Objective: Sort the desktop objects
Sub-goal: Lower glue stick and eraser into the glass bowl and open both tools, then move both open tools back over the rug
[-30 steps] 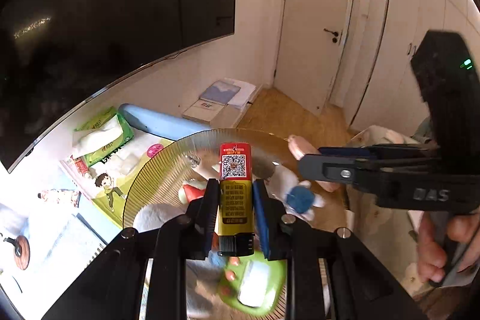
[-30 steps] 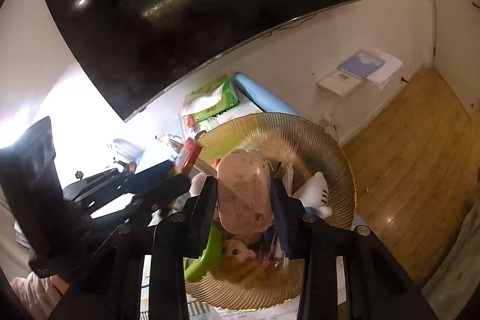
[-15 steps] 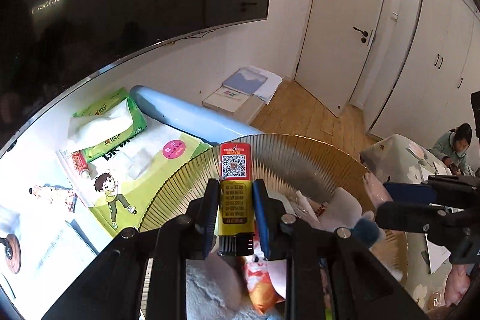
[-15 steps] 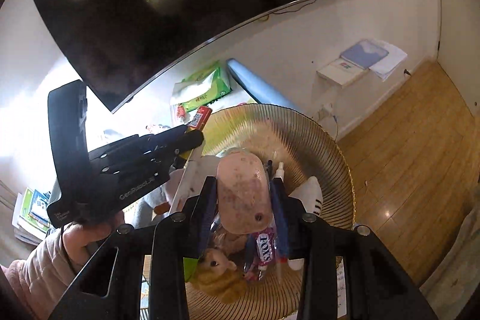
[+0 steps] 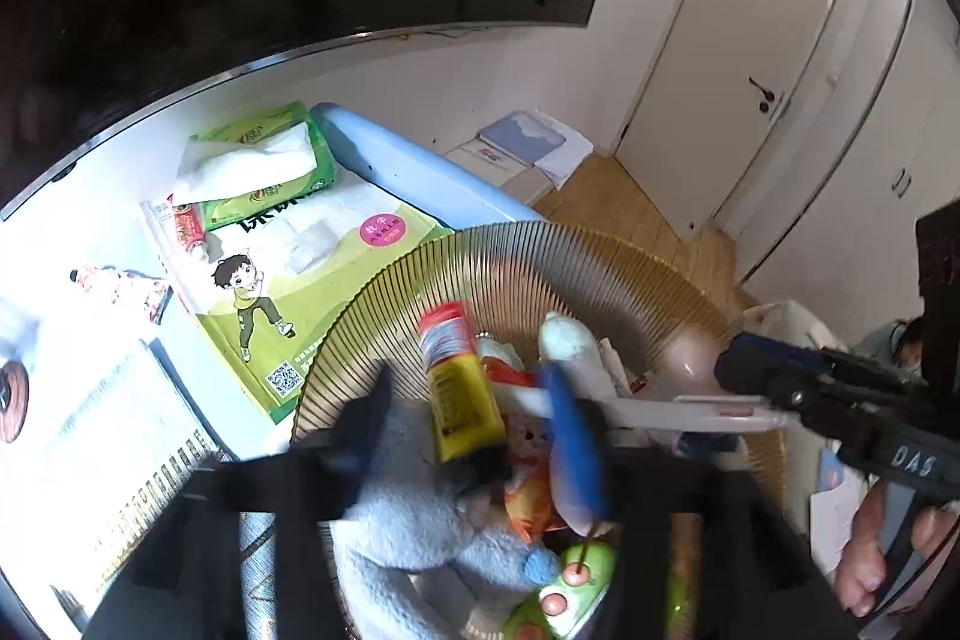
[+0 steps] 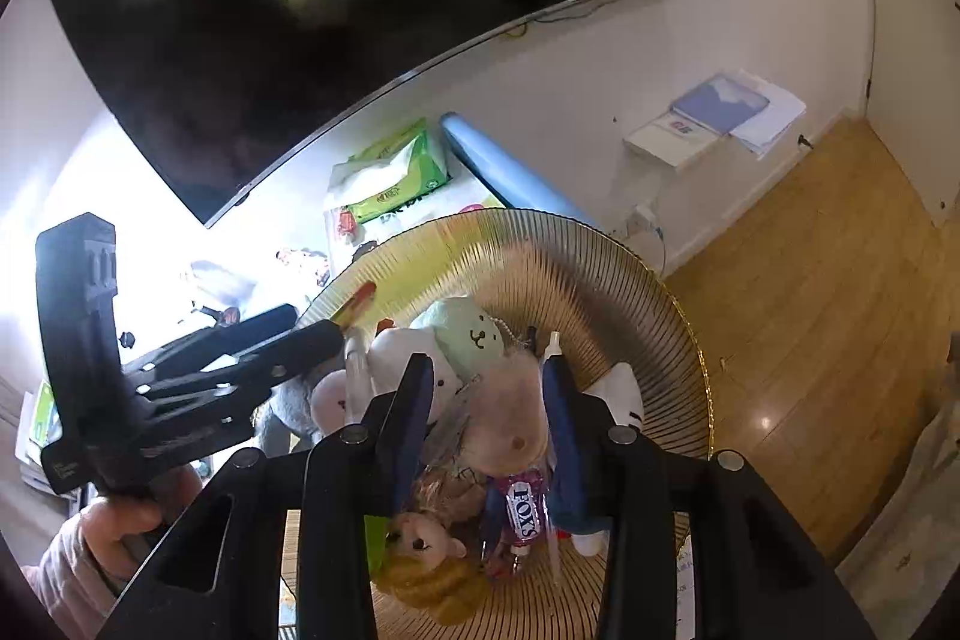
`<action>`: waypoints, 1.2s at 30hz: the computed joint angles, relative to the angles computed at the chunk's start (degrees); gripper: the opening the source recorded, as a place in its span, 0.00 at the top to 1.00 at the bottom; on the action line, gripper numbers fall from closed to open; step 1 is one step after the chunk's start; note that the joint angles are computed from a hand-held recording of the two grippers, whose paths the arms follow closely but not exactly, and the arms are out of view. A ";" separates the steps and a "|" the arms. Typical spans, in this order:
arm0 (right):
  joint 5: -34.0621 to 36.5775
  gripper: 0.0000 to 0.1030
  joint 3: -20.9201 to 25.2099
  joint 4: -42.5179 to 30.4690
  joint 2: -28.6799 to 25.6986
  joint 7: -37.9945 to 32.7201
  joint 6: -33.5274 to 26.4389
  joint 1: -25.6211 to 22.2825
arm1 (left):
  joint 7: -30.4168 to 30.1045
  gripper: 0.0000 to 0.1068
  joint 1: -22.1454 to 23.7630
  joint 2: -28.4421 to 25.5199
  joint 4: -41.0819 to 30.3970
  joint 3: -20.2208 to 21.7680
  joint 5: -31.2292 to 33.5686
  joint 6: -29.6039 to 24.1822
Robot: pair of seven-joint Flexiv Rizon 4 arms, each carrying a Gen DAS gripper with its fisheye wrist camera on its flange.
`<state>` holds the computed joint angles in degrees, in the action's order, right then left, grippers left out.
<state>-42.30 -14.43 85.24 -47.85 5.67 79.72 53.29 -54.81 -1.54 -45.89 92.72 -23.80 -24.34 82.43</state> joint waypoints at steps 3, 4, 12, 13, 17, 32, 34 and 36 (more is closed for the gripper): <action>-1.05 0.63 -0.91 0.71 0.68 0.02 -0.23 0.89 | 2.16 0.38 3.72 0.47 2.79 -5.15 -0.48 3.13; -1.51 0.62 -1.00 0.82 0.91 -0.19 -0.64 1.08 | 2.28 0.37 4.14 0.70 3.32 -5.65 -0.29 3.57; -4.49 0.58 1.65 -2.42 0.10 -4.22 -1.44 -0.13 | 0.57 0.37 7.23 3.41 8.71 -7.89 0.25 5.59; -3.96 0.58 3.02 -3.59 -0.61 -5.83 -1.23 -0.96 | 0.10 0.37 7.79 3.89 9.70 -8.25 0.35 5.99; -0.24 0.58 8.18 -8.42 -4.08 -13.12 1.12 -3.71 | -2.15 0.37 11.16 5.52 14.25 -10.86 1.29 8.41; 13.85 0.54 6.41 -13.45 -8.11 -17.28 -1.79 -3.44 | -13.71 0.36 18.74 9.45 24.00 -11.74 7.67 11.44; 13.72 0.54 5.93 -14.29 -8.10 -16.00 -3.80 -2.96 | -14.92 0.36 18.86 11.05 25.57 -10.15 8.54 11.56; 13.33 0.54 4.32 -13.30 -7.42 -13.12 -3.06 -1.85 | -15.86 0.36 20.35 12.70 28.07 -9.86 9.30 12.24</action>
